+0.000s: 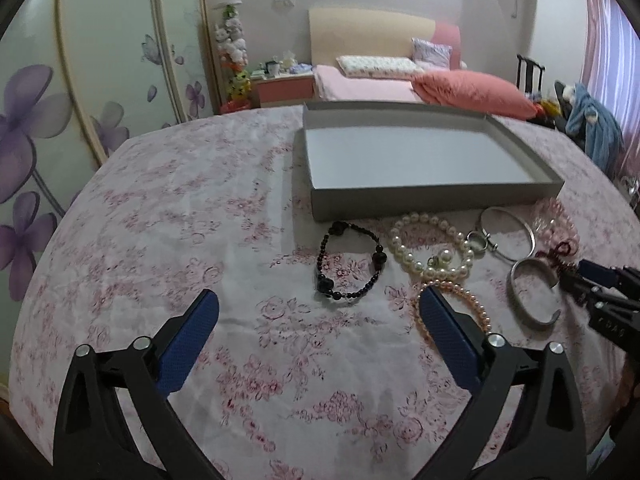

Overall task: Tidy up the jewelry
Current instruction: 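Grasp the dark red bead bracelet with the right tool while the left tool grasps the black beaded bracelet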

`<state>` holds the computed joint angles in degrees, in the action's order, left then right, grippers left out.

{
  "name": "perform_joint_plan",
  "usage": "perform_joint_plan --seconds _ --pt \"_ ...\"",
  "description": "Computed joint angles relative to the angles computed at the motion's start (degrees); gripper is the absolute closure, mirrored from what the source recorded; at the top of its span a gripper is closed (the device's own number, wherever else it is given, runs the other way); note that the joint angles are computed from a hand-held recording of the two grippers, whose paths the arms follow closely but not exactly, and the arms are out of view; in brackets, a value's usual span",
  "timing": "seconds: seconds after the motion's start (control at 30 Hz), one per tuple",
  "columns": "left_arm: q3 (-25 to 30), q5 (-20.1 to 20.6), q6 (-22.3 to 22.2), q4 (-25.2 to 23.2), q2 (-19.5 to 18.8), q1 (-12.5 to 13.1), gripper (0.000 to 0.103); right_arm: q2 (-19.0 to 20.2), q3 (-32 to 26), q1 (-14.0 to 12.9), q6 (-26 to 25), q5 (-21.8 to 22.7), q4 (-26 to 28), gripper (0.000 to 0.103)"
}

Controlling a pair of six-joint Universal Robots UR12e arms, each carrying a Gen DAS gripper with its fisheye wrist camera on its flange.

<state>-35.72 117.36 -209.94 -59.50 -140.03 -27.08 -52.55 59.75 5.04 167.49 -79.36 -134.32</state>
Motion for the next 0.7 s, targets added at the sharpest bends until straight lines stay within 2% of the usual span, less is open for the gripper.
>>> perform_joint_plan --seconds 0.07,0.17,0.37,0.5,0.7 --pt "1.7 -1.0 0.1 -1.7 -0.9 0.2 0.012 -0.2 0.4 -0.2 0.1 0.6 -0.3 0.089" --pt "4.5 -3.1 0.0 -4.3 -2.4 0.7 0.019 -0.4 0.8 -0.5 0.4 1.9 -0.6 0.089" --pt "10.5 -6.6 -2.3 -9.6 -5.6 1.7 0.03 -0.3 1.1 -0.5 0.2 1.8 -1.8 0.089" --pt "14.3 -5.3 -2.5 -11.9 -7.5 1.8 0.039 -0.3 1.2 -0.6 0.4 2.3 -2.1 0.089" --pt "11.8 -4.0 -2.6 -9.9 -6.3 1.8 0.071 -0.4 1.3 -0.6 0.4 2.4 -2.5 0.089"
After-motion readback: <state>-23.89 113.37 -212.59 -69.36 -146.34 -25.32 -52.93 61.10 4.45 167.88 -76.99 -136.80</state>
